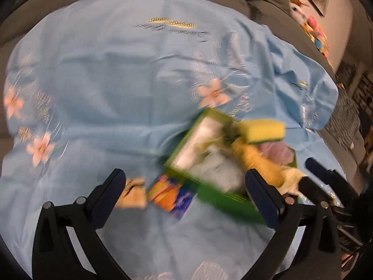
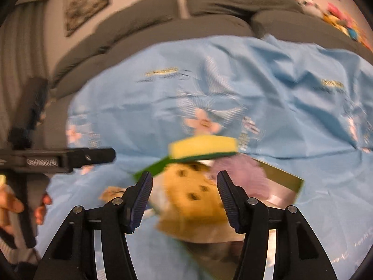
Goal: Organize soft objects
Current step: 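Move the right gripper to the white tree-print tissue pack and grasp it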
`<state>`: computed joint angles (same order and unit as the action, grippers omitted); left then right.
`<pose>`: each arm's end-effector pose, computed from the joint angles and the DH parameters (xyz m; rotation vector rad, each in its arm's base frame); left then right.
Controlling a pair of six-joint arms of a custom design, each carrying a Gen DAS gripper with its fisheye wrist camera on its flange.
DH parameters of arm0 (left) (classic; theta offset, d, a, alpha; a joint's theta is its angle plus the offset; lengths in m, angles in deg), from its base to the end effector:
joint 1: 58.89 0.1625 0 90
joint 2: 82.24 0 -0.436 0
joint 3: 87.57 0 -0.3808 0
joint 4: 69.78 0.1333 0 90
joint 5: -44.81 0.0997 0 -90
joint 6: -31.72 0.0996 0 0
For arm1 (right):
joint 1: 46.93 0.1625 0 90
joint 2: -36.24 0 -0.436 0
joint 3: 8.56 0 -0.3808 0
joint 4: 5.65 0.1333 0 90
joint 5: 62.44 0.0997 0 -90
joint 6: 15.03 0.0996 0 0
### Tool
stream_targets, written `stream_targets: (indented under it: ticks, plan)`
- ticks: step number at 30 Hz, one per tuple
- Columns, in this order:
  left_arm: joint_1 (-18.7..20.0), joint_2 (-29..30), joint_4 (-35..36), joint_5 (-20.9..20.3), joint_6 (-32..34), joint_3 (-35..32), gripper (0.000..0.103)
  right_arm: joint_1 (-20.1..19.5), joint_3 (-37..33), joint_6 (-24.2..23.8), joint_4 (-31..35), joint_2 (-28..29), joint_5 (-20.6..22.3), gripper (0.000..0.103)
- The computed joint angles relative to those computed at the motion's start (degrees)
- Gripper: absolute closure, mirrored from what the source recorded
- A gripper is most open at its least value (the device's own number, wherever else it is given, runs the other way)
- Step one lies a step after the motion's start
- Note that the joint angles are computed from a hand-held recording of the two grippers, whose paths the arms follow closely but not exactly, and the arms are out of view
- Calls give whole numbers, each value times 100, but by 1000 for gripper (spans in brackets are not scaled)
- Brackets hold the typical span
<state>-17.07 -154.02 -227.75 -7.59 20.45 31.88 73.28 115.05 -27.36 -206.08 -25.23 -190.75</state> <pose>-0.2534 -0.4871 0.2557 0.6766 2.5309 -0.8480 0.3189 -0.4055 0.2313 0.5146 -2.3369 1.1746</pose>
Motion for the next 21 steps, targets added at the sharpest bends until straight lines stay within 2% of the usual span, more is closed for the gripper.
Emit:
stream_targets:
  ticks: [3,6,10,15,18,21]
  plan:
    - [173,-348,-71,87,-281,432,1,118,57,-127,289,25,519,39]
    - [454,-528,-58,-72,-487,650,1,184,3,-130,666,158,824,39]
    - [790,-635,-185,-221,-560,802,1,191,-150,11,1170,466,1008,39]
    - [1082,-629,-135,-302,-590,677,1,145,-394,293,1623,946,881,39]
    - [1154,-597,-333,-59,-450,646,1,105,-544,234,1705,1243,1129,39]
    - [1388,-474,-516,-259,-219,499,1,98,-784,269,1838,1550,1266,39]
